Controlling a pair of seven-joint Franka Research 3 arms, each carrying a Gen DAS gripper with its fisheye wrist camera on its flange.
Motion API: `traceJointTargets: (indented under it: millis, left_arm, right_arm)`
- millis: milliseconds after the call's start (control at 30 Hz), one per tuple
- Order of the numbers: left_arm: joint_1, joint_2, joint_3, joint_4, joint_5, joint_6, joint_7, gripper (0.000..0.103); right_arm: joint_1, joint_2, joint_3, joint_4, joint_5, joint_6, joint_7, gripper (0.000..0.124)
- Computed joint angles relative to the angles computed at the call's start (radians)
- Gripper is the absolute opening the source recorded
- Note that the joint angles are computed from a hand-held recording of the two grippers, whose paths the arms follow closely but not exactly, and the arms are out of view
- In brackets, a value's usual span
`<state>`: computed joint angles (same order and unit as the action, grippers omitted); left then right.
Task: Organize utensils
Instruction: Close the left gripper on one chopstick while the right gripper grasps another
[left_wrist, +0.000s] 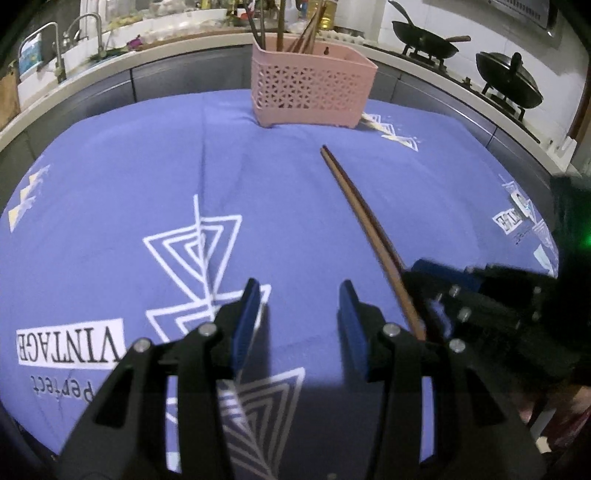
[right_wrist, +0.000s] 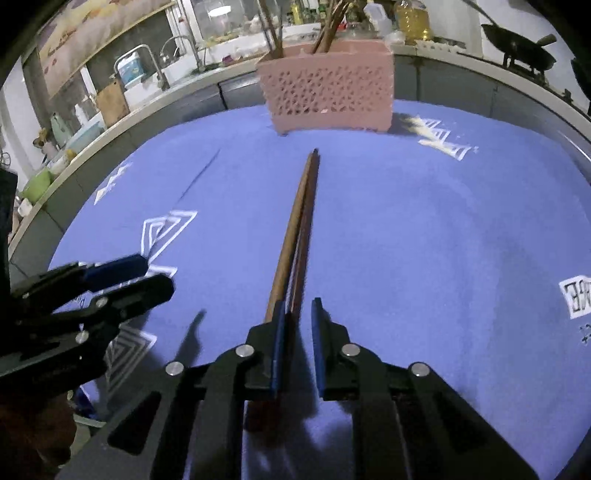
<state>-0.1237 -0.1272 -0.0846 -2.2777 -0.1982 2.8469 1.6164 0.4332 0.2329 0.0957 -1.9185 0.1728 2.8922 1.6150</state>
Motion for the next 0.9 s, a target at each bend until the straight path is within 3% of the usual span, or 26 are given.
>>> traceJointTargets:
  millis: [67,133,233,433,533,600,633,733,900]
  left_arm:
    - [0.001,0.002,-0.004,0.006,0.007,-0.004,-0.010,0.043]
    - [0.000,0.006,-0.009,0.016,0.018,-0.014,-0.019,0.043]
    - [-0.001,0.027,-0.019,0.053,0.036,-0.040,-0.026,0.043]
    - [0.004,0.101,-0.057,0.144,0.134,-0.071,-0.089,0.043]
    - [0.009,0.143,-0.070,0.185,0.268,-0.109,-0.190,0.043]
    - [0.015,0.162,-0.071,0.201,0.283,-0.151,-0.214,0.032]
    - [0.018,0.155,-0.070,0.185,0.297,-0.123,-0.227,0.024]
    - [0.030,0.131,-0.072,0.159,0.199,-0.124,-0.139,0.007]
    - [0.034,0.056,-0.051,0.072,0.169,-0.123,-0.085,0.007]
  right_arm:
    - [0.030,-0.010,-0.029,-0.018,-0.068,0.019,0.036,0.014]
    - [0.009,-0.024,-0.015,-0.041,-0.031,0.036,0.038,0.013]
    - [0.028,-0.042,-0.067,-0.075,-0.096,0.068,0.149,0.012]
    - [-0.025,-0.073,-0.016,-0.126,-0.020,0.096,0.102,0.008]
    - [-0.061,-0.087,0.018,-0.137,0.064,0.076,0.034,0.008]
    - [-0.083,-0.104,0.046,-0.148,0.147,0.050,-0.054,0.008]
    - [-0.085,-0.116,0.049,-0.161,0.169,0.045,-0.085,0.008]
    - [-0.078,-0.134,0.045,-0.183,0.204,0.047,-0.127,0.009]
    - [-0.070,-0.115,0.036,-0.148,0.231,0.025,-0.141,0.011]
